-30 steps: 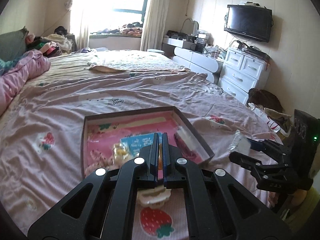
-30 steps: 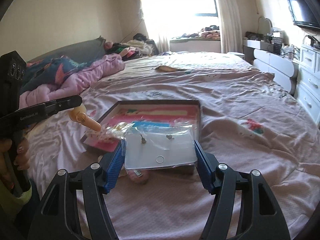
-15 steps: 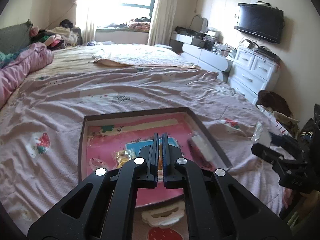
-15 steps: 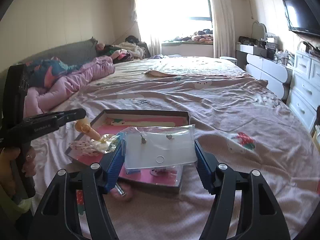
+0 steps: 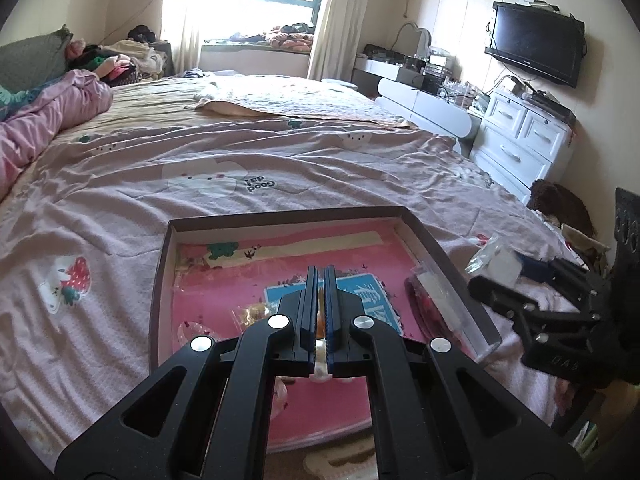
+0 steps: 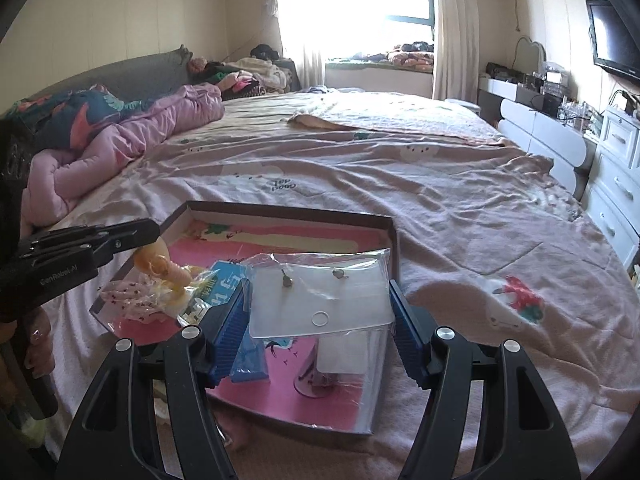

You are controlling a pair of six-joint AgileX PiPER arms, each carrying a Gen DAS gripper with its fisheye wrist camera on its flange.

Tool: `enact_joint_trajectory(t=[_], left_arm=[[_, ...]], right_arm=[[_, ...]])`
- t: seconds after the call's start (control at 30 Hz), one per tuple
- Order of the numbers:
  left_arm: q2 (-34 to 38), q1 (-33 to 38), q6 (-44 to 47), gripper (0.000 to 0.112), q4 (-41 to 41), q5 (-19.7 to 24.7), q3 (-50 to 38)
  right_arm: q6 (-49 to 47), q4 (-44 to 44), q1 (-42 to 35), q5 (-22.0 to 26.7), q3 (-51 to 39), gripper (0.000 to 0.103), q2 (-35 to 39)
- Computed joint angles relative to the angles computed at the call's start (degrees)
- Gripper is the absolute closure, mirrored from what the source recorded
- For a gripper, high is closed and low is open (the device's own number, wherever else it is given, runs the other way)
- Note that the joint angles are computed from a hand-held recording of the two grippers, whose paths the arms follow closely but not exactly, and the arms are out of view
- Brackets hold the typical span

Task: Organize jewelry
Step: 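Lower the earring card into the tray with the right gripper while the left places the hair tie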

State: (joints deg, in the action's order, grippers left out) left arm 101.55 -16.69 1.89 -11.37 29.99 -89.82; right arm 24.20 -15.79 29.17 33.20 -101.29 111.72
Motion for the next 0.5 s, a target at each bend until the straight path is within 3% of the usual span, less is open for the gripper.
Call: enact_joint_trajectory(t=[0.5], left_arm=[[2.7,0.9,0.4,0.112,0.3,-0.8,-0.6]], right_arm=[[-4.7,4.1,1.2,3.3,-5.9,0.040,7.0]])
